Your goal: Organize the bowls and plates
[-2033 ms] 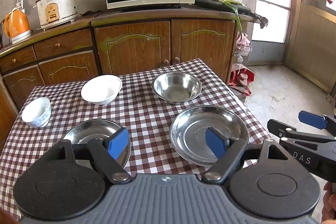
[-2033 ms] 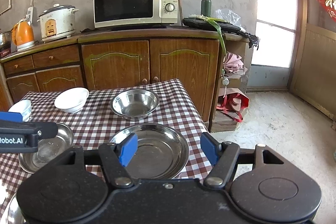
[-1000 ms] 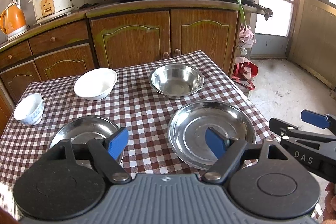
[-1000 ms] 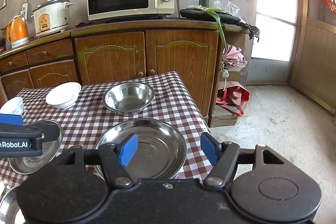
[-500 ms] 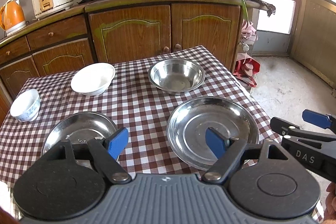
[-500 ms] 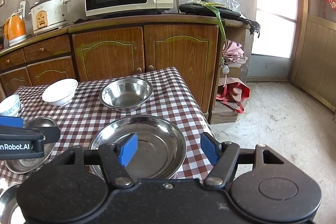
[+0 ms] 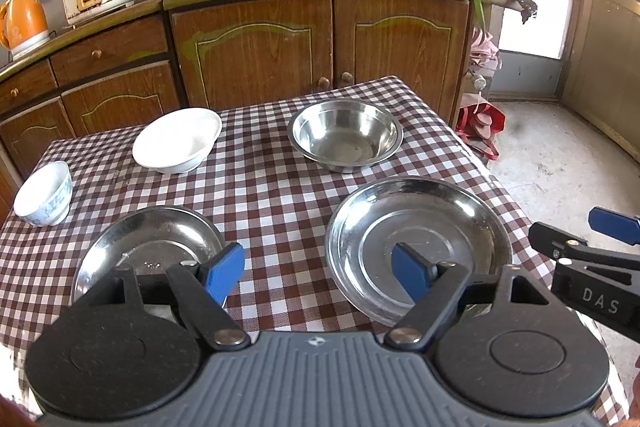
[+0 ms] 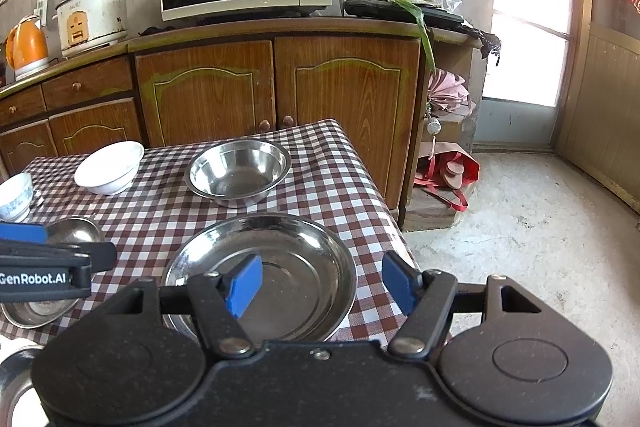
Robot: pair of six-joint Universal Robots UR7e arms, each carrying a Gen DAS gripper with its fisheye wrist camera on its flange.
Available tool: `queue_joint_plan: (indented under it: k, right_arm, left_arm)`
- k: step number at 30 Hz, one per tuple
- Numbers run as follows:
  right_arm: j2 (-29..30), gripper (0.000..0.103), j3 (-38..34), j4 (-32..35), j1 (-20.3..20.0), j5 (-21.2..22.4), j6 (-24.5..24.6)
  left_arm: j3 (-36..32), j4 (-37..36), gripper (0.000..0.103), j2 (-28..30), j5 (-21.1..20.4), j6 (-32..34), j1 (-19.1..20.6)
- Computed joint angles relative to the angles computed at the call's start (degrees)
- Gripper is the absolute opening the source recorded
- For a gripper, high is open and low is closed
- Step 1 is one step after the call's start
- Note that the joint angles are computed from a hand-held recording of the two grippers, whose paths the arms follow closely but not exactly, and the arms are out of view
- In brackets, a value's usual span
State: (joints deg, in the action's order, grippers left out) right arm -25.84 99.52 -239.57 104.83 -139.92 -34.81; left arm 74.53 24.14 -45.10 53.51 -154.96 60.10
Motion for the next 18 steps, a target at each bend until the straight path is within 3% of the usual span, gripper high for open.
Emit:
queue_joint_plan:
  k: [18]
  right_arm:
    - [0.66,0.079,-1.56,3.24,-2.6,0.84,1.35]
  left_arm:
    - [-4.73,2.01,0.083,4.57,-0.93,-0.49,1.76]
